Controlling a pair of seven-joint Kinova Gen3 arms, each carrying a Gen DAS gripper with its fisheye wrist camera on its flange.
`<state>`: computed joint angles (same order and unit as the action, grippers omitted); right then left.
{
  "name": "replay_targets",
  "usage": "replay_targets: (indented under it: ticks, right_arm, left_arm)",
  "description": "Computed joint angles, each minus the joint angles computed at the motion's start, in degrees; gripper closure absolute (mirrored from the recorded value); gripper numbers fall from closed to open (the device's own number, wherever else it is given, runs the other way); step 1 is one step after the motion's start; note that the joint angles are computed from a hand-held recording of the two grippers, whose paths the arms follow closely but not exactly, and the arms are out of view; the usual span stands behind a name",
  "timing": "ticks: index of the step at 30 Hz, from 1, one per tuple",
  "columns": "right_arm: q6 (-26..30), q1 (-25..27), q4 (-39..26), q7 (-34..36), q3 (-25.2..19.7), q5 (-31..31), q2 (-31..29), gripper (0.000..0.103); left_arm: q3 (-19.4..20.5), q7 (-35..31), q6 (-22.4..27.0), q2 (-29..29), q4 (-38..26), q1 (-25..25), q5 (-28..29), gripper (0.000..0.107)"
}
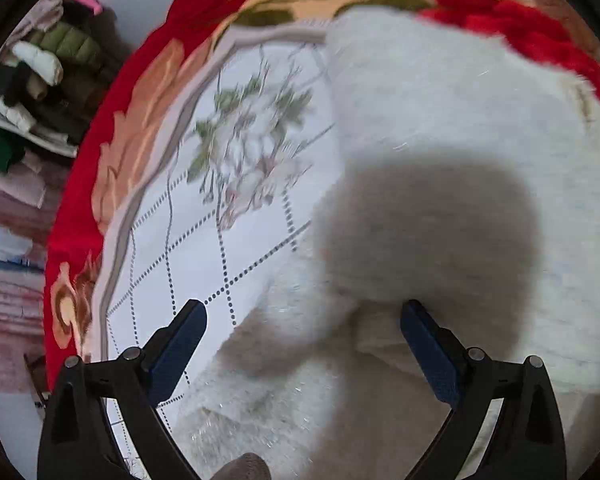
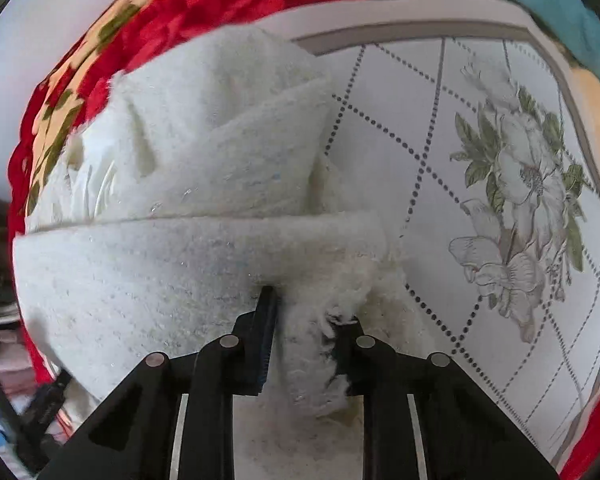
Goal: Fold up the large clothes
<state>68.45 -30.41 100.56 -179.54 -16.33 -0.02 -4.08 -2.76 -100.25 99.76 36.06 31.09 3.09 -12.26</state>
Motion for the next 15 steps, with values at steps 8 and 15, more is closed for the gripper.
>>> replay_targets:
  ticks: [8,15]
  right_arm:
    - [8.81,2.68,-1.43,-14.26,-12.94,-5.39,-9.75,0.032]
    - [4.97,0.82,6.35,-28.95,-24.53,-10.15,-10.29,0.027]
  left_arm:
    - [2.19,-11.63,5.94,-8.64,5.73,-8.43,5.80,0.008]
    - [0.04,-14.73,4.18,-12.19,17.46,-13.58,5.73,0.009]
